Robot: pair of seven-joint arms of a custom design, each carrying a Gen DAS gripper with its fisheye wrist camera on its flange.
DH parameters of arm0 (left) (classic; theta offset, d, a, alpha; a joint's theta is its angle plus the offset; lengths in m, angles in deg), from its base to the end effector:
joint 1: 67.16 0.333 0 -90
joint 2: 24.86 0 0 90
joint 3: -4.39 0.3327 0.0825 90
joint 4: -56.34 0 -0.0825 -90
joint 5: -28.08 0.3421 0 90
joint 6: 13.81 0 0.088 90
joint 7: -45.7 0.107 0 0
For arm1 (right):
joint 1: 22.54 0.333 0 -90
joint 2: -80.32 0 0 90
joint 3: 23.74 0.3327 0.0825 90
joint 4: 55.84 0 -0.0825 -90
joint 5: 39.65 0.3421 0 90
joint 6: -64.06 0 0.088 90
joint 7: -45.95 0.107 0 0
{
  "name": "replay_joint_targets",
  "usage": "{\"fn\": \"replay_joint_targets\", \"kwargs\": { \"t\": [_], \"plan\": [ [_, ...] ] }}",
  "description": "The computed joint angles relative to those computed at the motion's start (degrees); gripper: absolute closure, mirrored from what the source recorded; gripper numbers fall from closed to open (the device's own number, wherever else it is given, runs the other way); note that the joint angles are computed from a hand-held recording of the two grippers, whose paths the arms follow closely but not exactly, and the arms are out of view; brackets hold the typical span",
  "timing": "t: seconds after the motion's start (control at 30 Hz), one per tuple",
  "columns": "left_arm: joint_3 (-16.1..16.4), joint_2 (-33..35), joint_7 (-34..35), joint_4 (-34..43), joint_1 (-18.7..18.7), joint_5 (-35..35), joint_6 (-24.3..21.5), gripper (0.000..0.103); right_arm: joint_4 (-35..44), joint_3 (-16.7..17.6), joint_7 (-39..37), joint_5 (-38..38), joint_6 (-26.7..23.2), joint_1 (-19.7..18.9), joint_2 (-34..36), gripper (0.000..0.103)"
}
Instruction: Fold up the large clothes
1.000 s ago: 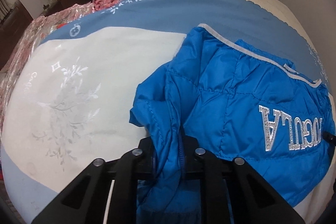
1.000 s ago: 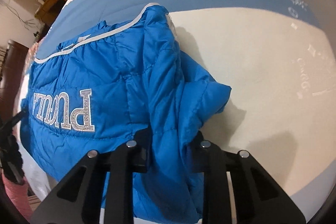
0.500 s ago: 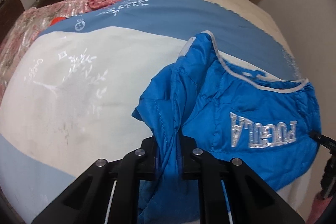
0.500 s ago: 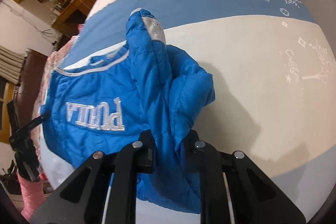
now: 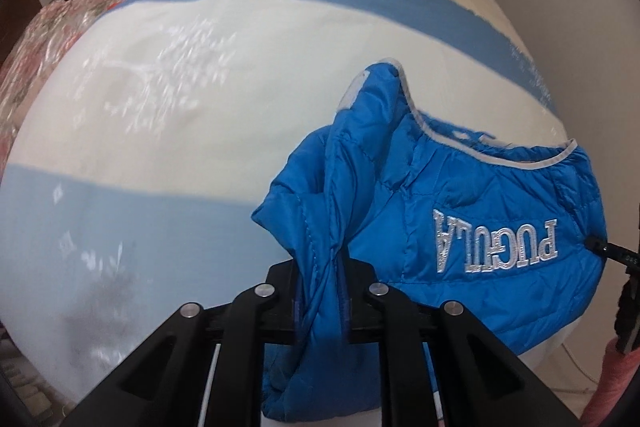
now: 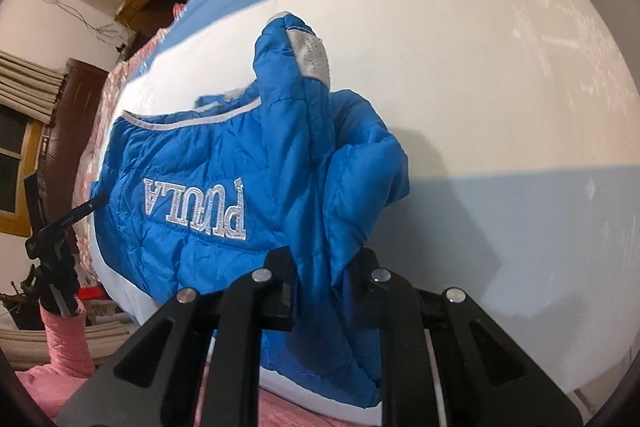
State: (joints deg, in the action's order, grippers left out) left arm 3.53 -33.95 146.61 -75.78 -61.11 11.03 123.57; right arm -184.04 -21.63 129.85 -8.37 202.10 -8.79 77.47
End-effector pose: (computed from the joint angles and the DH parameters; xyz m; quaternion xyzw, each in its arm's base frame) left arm 0.4709 0.0403 0.4757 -0.7293 0.6635 -0.1639 0.0315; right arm 0.4824 0.1406 0.4544 -0.6931 0.6841 0.0846 0.2106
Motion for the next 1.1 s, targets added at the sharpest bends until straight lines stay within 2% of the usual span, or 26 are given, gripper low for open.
{"fn": "replay_joint_targets", "kwargs": {
  "t": [0.23, 0.37, 0.6, 0.77, 0.83, 0.87, 0.93, 1.0, 1.1],
  "plan": [
    [-1.1, -1.21, -4.75, -7.37, 0.59, 6.86, 9.54, 0.085, -2.19, 0.65, 4.47, -2.89, 5.32, 0.41, 1.75, 0.088],
    [-2.27, 1.5, -8.99, -8.68, 0.74, 12.17, 14.22, 0.081, -2.94, 1.18, 7.77, -5.08, 8.21, 0.69, 4.46, 0.085],
    [-3.46, 5.8, -16.67, -10.22, 0.58, 23.24, 21.41, 0.072, -3.86, 2.36, 7.4, -2.12, 12.72, 0.6, 8.76, 0.076],
    [-3.74, 6.63, -25.31, -10.78, 0.52, 33.44, 23.21, 0.071, -3.7, 2.65, 10.78, -6.54, 13.66, 1.19, 9.26, 0.074],
    [-3.48, 6.22, -24.96, -10.32, 0.21, 33.26, 21.86, 0.071, -3.61, 2.37, 12.49, -8.27, 13.02, 1.18, 8.52, 0.066],
    [-3.15, 5.69, -23.32, -9.9, -0.03, 30.99, 20.54, 0.071, -3.75, 2.13, 13.78, -10.11, 12.73, 1.3, 7.99, 0.064],
    [-2.3, 4.14, -19.2, -9.45, -0.49, 25.18, 18.57, 0.071, -4.76, 1.33, 18.99, -17.78, 12.47, 1.84, 5.48, 0.051],
    [-1.28, 1.91, -15.75, -9.61, -0.42, 20.58, 18.08, 0.067, -5.48, 0.95, 23.6, -24.68, 11.98, 1.76, 3.04, 0.049],
    [-1.1, -0.67, -14.1, -9.17, 0.12, 19.37, 18.79, 0.067, -4.37, 1.03, 25.34, -27.59, 11.1, 1.21, 1.39, 0.051]
  ]
}}
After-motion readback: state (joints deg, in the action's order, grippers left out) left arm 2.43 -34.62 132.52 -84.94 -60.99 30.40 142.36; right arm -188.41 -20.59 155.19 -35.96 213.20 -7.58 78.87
